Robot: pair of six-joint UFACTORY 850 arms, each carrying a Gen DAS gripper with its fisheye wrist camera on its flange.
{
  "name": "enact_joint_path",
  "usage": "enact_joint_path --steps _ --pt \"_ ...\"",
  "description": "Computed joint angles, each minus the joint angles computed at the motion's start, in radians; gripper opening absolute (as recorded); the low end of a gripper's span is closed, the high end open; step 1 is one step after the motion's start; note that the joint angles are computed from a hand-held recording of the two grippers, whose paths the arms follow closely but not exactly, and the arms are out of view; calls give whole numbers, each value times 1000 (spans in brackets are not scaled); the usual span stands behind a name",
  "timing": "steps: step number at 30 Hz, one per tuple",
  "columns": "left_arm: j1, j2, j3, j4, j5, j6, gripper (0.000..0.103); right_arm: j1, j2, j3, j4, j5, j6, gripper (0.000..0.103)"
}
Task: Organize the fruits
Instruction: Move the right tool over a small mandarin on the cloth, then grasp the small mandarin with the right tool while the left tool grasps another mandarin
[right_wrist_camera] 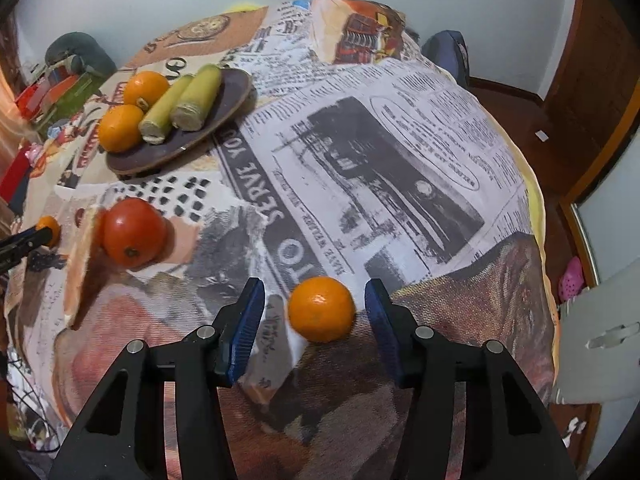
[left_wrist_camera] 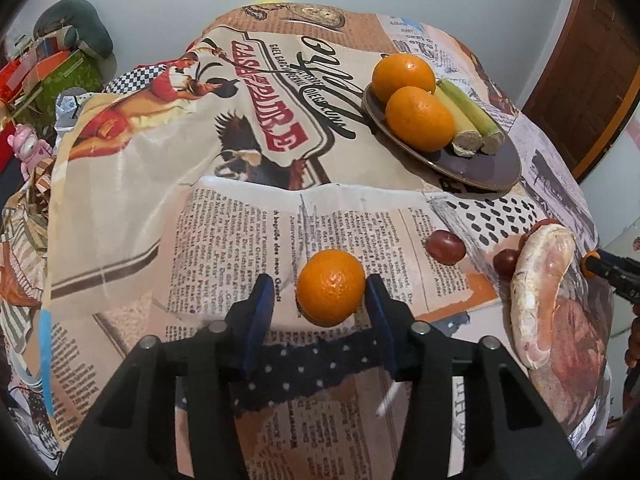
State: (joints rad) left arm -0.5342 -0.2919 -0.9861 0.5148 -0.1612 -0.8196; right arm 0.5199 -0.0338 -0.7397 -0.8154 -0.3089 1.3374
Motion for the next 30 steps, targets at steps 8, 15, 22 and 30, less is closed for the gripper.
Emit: enact_joint_path --steps 8,15,22,30 --pt "-10 -3 -5 14 4 -13 34 -19 7 16 47 39 -47 32" --pt "-19 21 -3 136 2 -128 34 -8 26 7 -57 51 36 32" --pt "-41 39 -26 307 5 -286 34 -2 15 -39 -200 51 125 32" --pt "-61 5 -103 298 4 -262 34 1 -1 -93 -368 78 234 32"
